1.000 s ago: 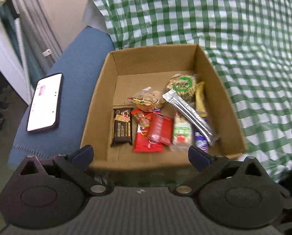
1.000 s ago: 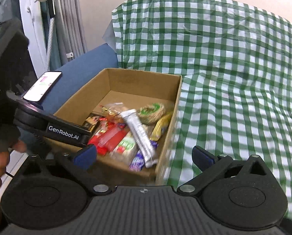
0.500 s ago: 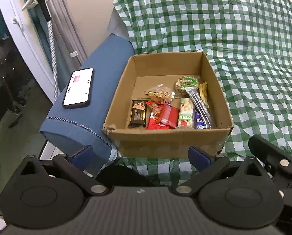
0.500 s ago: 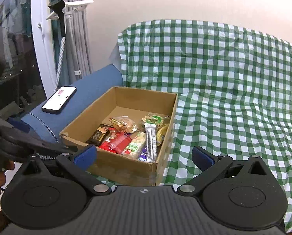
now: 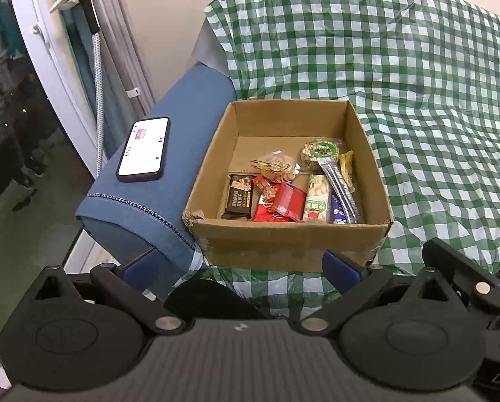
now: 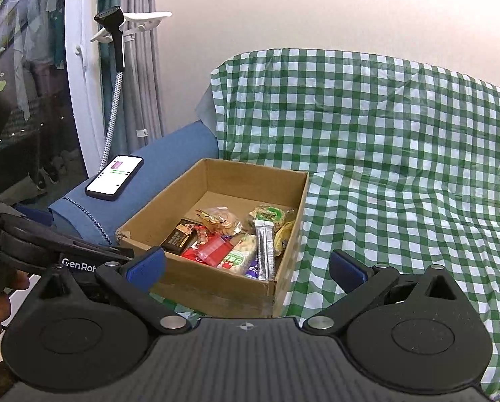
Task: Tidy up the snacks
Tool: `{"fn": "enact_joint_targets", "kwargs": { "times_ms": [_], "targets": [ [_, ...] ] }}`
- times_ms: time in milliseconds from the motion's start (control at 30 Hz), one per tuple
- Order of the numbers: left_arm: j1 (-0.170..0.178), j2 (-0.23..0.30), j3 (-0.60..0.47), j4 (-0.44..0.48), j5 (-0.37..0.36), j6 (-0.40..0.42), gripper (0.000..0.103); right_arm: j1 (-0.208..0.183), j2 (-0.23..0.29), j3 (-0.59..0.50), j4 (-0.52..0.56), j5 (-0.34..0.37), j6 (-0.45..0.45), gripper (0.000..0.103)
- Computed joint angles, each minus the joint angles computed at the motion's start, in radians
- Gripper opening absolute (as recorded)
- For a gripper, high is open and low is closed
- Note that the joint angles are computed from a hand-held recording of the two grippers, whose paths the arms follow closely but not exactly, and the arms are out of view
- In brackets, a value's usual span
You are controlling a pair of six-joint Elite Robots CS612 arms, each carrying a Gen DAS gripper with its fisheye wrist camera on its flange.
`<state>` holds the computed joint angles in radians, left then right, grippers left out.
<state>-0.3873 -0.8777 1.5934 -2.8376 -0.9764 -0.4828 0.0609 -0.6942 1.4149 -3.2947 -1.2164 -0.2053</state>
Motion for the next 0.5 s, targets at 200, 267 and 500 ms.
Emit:
{"fn": "enact_joint_targets", "kwargs": {
  "times_ms": [200,267,500],
  "targets": [
    [-0.001,0.0,0.004,-0.024,0.006,-0.002,0.103,0.002,0.0,-0.001,0.0,-0.003,0.0,0.102],
    [-0.001,0.0,0.005,-0.029,0.008,-0.004,0.103,0.002,-0.002,0.0,0.005,-0.004,0.0,0.102],
    [-0.001,-0.001,0.005,-0.027,0.01,-0.008,0.103,0.004,-0.003,-0.003,0.014,-0.003,-0.005,0.102]
  ]
}}
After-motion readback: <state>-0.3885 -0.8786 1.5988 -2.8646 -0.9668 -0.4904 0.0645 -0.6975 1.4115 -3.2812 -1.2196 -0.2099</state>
